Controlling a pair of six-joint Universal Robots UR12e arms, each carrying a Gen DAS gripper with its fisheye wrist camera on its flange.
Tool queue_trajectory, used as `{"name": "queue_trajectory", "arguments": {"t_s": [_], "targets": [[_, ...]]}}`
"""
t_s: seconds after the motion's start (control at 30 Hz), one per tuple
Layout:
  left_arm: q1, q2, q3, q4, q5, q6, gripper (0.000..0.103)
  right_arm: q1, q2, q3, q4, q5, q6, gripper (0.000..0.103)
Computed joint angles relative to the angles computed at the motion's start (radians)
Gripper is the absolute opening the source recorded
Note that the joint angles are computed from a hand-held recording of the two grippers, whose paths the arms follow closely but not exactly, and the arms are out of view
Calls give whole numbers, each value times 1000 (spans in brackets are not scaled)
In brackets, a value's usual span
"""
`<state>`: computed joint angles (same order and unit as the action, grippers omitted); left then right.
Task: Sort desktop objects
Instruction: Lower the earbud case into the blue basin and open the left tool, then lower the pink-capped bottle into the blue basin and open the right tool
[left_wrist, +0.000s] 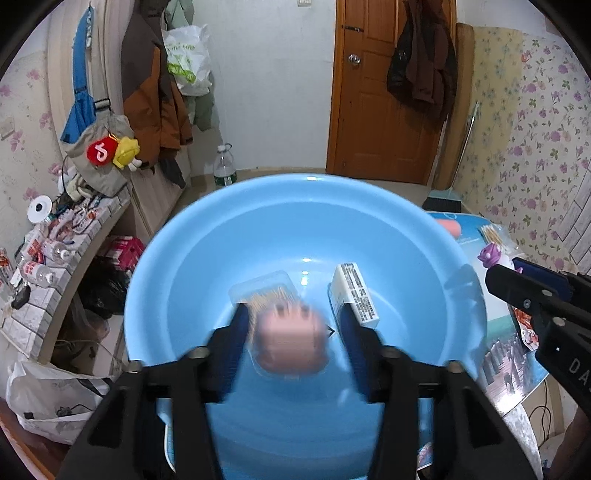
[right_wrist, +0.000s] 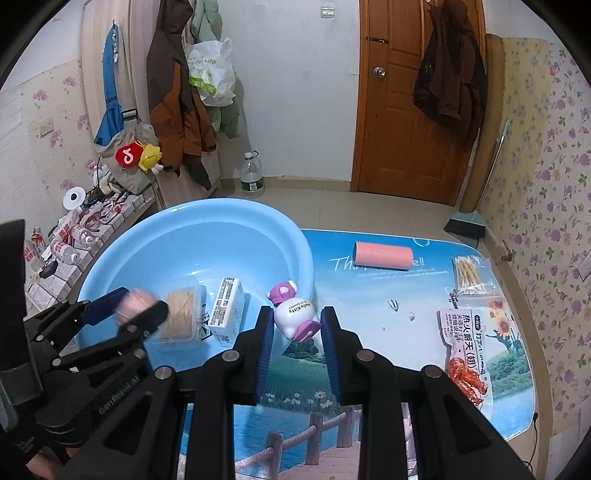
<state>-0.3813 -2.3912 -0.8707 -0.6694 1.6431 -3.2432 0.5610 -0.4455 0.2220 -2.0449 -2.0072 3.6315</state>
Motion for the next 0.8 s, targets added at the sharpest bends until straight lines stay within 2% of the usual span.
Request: {"name": "queue_trajectory", "arguments": {"t_s": [0.03, 0.07, 0.6, 0.63, 0.67, 0.73, 0.8], "targets": [[-1, -2, 2, -1, 8, -2, 67, -1, 2, -3, 3, 3, 1, 27], [-2, -2, 3, 1, 11, -2, 69, -2, 5, -7, 8, 5, 1, 27], [5, 13, -26, 39, 21, -1, 70, -1, 25, -45, 33, 10, -3, 27], [6, 16, -29, 43, 24, -2, 72, 0, 27, -50, 35, 10, -4, 27], [6, 20, -34, 46, 27, -4, 80, 0, 27, -51, 35, 10, -6, 27], [10, 27, -44, 56, 24, -8, 88, 2, 33, -62, 41, 9, -7, 27], [12, 37, -60, 73, 25, -9, 88, 3, 43, -83, 54, 8, -9, 27]]}}
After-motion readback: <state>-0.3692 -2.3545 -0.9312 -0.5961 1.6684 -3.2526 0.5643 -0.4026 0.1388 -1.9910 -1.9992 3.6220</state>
